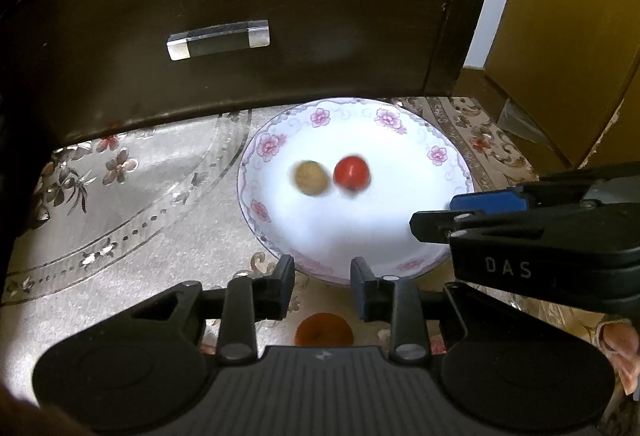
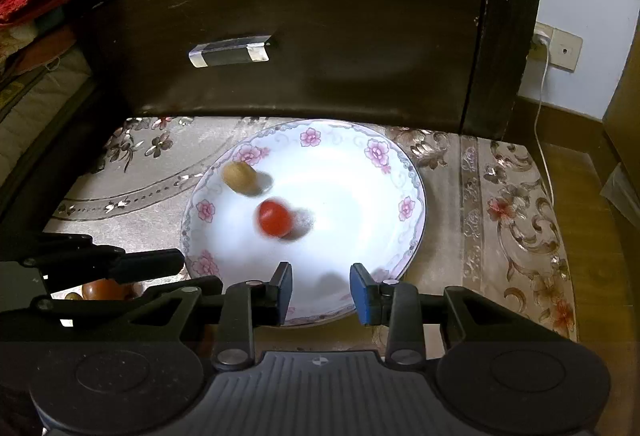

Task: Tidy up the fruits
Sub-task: 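Lift both open tools away from the plate, then grasp the other red cherry tomato with the left tool while the right tool grasps an orange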

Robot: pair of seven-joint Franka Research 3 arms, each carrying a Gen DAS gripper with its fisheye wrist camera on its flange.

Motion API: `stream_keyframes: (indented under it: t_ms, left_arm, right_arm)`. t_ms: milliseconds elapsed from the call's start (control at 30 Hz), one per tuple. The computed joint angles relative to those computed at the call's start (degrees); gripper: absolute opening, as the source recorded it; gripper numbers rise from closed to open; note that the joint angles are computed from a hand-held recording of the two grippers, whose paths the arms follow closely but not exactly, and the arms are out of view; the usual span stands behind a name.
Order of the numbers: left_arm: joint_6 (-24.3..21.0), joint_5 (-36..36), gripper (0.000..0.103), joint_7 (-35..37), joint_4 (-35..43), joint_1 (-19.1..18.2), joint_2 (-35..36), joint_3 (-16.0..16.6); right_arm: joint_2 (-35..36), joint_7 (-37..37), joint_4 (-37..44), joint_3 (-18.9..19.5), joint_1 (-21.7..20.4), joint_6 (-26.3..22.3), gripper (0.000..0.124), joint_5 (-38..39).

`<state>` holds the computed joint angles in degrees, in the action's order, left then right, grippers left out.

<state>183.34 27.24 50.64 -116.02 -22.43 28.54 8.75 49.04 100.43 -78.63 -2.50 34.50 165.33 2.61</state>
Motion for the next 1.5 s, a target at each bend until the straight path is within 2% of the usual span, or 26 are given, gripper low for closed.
stream_keyframes:
  t_ms: [433, 967, 1500]
  left_arm:
    - [-0.6, 0.4, 0.037, -1.2, -1.0, -1.2, -1.2, 1.3]
    - [-1.3, 2.6, 0.037, -3.5, -1.3, -0.9, -2.0, 1.0]
    - [-1.4, 5.7, 0.037, -5.1, -5.8, 0.1, -5.6, 0.6]
  right_arm:
    - [-0.8, -1.2, -1.1, 0.9, -0.3, 0.3, 0.030, 0.7]
    - [-1.3, -0.9, -1.9, 0.4, 0.3, 0.8, 0.030, 0.6]
    - [-3.4, -4.3, -4.9, 3.0, -0.7, 1.1, 0.030, 1.7]
